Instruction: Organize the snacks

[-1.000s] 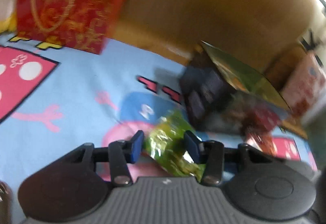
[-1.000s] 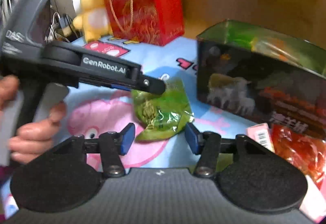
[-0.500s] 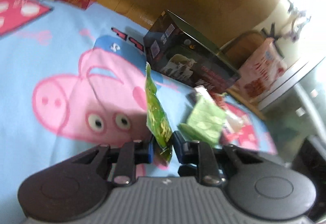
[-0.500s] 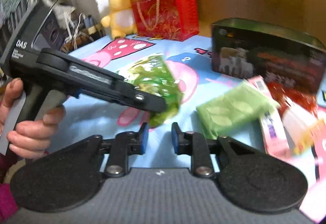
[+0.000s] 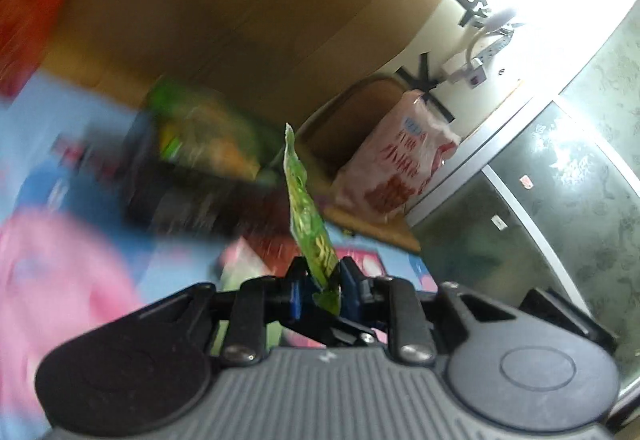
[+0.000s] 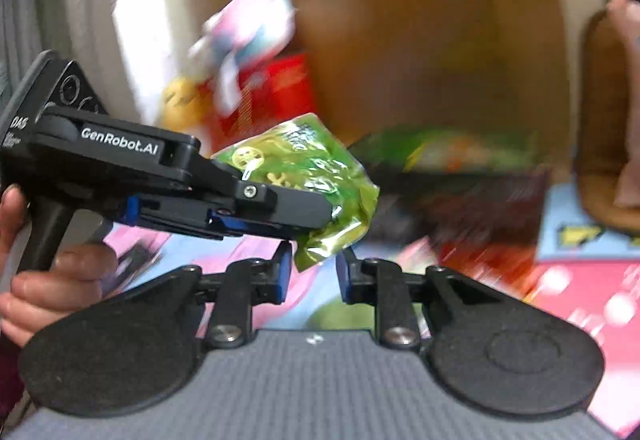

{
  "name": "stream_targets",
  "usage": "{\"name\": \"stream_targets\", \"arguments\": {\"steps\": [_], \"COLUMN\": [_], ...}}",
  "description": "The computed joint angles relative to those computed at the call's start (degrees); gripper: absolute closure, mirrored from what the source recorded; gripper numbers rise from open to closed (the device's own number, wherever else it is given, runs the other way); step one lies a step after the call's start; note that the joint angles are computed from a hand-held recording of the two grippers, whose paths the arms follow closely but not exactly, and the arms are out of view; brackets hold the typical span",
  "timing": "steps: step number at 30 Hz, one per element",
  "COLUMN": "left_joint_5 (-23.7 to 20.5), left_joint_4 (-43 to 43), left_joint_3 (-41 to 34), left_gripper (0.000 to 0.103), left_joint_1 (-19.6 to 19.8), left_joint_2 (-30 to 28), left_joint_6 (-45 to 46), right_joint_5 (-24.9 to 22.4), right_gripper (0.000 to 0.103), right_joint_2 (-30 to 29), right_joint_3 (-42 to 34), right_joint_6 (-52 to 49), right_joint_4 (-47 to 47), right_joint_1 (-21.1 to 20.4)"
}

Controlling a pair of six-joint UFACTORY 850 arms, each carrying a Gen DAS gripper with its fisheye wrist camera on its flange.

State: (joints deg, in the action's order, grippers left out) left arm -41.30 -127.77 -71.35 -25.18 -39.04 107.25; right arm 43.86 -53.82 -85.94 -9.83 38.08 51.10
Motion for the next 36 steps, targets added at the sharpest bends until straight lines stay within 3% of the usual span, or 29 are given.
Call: {"name": "stream_targets", "arguments": {"steps": [1,2,3,5,7,9,12,14,17,20,22,24,26,31,36], "left_joint_5": [2.34,6.38,10.40,18.76,22.01,15.77,9.50,9.55,9.97,14.65,17.57,15.91,14.40,10.99,7.42], "left_joint_4": [-0.63,-2.05,-3.29,-10.22,-20.28,-23.73,-28.74,-25.76,-18.06,-17.90,-16.82,-11.17,-3.19,-2.75,-3.06], "left_joint_3": [-2.66,-6.19,-9.28,-14.17,-13.60,-7.97,1.28,3.65,3.67,0.47,-1.65,-1.34,0.00,10.47,15.65], "left_gripper": [0.077,0.057,0.048,0.051,0.053,0.053,0.052,0.052,0.052,0.053,0.053,0.061,0.061,0.061,0.055], "left_joint_1": [-0.63,-1.36,-1.98,-3.21,-3.77,-3.13,-2.89,-2.85,-3.40,-5.15,-5.76,-5.26,-4.82,-5.50,-3.71], "left_joint_2": [-0.84,-2.21,-3.58,-6.04,-5.85,-3.33,0.82,1.32,-0.39,-2.96,-4.54,-4.38,-3.35,2.55,6.56], "left_joint_6": [1.19,2.39,2.59,8.23,17.41,21.61,27.97,24.83,16.22,16.18,14.46,8.97,2.46,8.77,11.24], "right_joint_5": [0.29,0.68,0.12,-2.16,-0.23,3.69,6.81,6.08,-0.14,-5.89,-6.41,-7.42,-8.26,-2.08,4.62], "right_gripper": [0.076,0.075,0.071,0.071,0.071,0.071,0.071,0.071,0.071,0.071,0.074,0.077,0.076,0.075,0.071], "right_joint_2": [-0.39,-1.35,-2.28,-3.56,-2.27,0.38,2.66,3.26,2.62,0.05,-1.14,-2.00,-1.69,1.19,3.38], "right_joint_3": [-1.28,-3.61,-6.00,-9.35,-6.34,0.52,7.52,9.71,8.90,5.59,4.07,2.54,2.44,9.64,14.61], "right_joint_6": [-2.23,-6.09,-10.02,-15.31,-11.11,-2.65,2.41,5.23,11.52,25.54,33.93,34.49,29.08,36.97,31.59], "right_joint_4": [1.68,5.04,8.44,13.92,12.24,6.57,6.43,7.84,7.33,-3.02,-10.98,-12.61,-10.83,-20.94,-12.38], "right_joint_1": [-0.75,-1.47,-2.22,-3.58,-3.97,-3.96,-3.83,-4.54,-7.79,-11.04,-11.64,-10.64,-8.67,-6.17,-3.80]}}
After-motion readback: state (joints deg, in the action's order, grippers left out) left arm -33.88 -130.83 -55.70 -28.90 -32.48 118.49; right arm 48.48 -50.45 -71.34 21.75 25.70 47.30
